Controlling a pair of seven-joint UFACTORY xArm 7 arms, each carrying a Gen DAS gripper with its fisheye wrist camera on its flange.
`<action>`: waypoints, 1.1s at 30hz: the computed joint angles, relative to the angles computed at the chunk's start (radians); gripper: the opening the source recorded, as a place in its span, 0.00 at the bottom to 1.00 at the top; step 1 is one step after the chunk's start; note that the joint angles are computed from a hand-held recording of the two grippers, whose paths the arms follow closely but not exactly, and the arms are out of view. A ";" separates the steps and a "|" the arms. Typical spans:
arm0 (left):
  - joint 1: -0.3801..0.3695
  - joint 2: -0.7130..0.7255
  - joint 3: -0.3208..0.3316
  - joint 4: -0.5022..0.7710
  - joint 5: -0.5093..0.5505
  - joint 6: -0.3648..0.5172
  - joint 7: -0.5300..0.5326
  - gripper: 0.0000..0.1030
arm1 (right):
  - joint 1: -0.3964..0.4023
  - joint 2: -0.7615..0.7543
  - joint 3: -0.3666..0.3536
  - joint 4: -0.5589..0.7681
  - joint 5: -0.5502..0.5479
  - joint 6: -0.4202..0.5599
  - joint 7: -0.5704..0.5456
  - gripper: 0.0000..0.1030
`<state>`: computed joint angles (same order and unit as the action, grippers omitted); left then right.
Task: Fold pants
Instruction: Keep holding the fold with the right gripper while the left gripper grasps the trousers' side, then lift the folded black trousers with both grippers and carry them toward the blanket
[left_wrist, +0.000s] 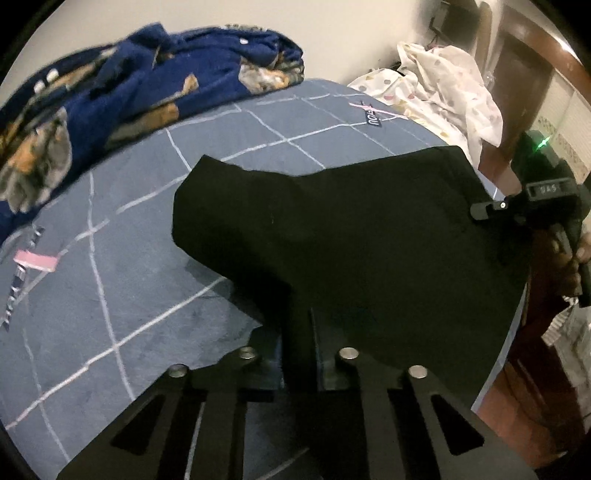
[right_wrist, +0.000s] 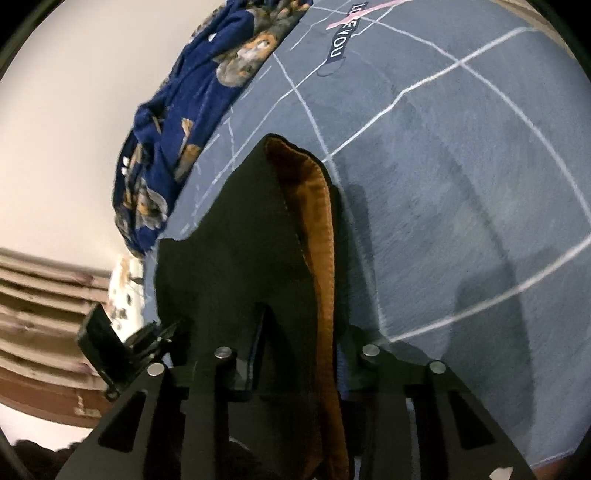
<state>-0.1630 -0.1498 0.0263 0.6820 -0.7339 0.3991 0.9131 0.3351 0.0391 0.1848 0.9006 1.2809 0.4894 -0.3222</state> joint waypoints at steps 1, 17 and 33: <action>0.002 -0.012 0.006 -0.004 -0.012 0.007 0.006 0.09 | 0.001 -0.005 0.004 -0.003 0.054 -0.001 -0.031 0.26; 0.090 -0.131 0.128 -0.007 0.028 0.063 0.005 0.07 | 0.097 0.192 0.090 0.275 0.192 -0.055 -0.091 0.22; 0.279 -0.014 0.239 0.189 -0.071 0.155 0.115 0.07 | 0.181 0.642 0.209 0.884 -0.143 -0.076 0.158 0.23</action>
